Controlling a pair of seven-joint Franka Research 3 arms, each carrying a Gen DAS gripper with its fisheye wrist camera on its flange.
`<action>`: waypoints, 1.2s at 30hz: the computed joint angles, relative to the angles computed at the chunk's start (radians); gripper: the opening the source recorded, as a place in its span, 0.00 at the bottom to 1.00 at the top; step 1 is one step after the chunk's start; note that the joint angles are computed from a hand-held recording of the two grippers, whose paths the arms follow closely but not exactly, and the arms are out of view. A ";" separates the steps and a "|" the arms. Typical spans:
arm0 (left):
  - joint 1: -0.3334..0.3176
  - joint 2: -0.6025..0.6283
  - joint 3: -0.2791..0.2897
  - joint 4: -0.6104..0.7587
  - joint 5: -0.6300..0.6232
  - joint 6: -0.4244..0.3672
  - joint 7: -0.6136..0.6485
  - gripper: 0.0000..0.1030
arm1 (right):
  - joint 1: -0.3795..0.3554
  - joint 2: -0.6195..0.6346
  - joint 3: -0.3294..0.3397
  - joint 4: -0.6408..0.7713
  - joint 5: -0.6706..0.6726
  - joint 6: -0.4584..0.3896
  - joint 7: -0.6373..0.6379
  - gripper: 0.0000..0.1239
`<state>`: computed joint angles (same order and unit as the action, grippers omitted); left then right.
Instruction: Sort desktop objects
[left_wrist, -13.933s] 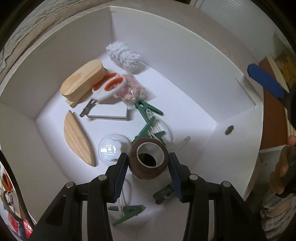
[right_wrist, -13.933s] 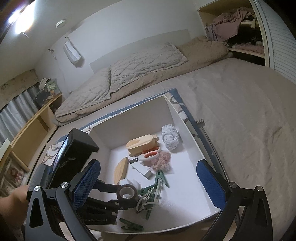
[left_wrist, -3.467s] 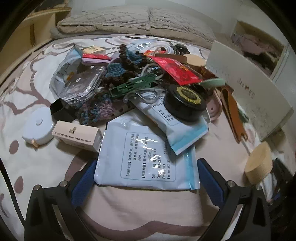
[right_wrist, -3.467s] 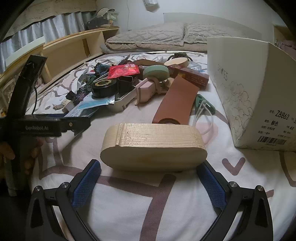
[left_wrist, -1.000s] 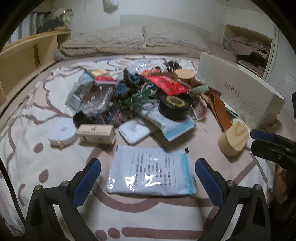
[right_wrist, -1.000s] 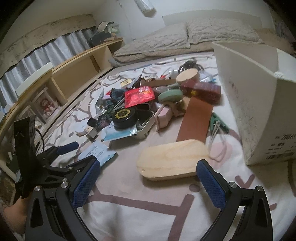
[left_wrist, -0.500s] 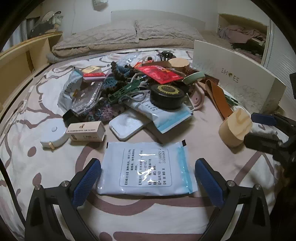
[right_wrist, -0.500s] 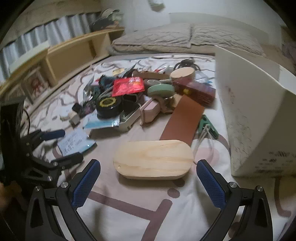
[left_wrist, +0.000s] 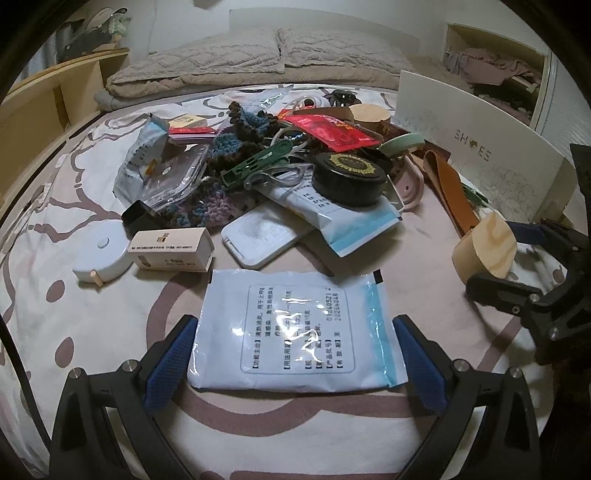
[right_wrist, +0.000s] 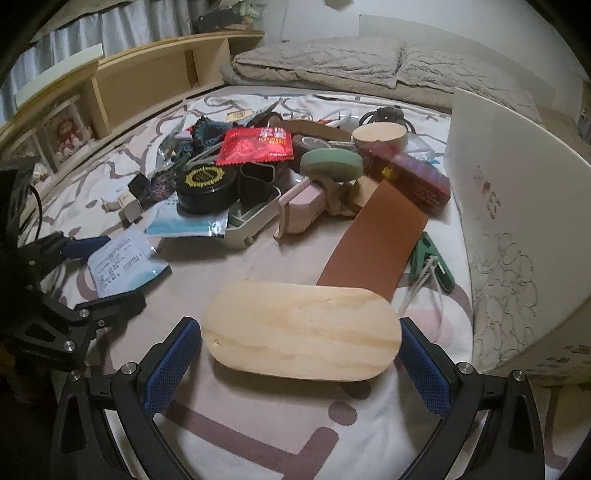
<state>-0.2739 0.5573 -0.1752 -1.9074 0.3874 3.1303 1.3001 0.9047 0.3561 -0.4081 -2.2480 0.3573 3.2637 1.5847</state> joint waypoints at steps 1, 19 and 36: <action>-0.001 0.002 0.001 0.002 0.001 -0.001 0.000 1.00 | 0.009 0.004 -0.009 0.001 0.000 -0.002 0.000 0.83; -0.033 0.009 0.036 0.001 0.014 0.016 -0.034 1.00 | 0.047 0.030 -0.057 0.010 -0.067 -0.034 0.089 0.83; -0.051 0.013 0.053 -0.006 0.035 0.078 -0.068 0.98 | -0.051 0.026 0.076 -0.011 0.081 0.079 -0.055 0.83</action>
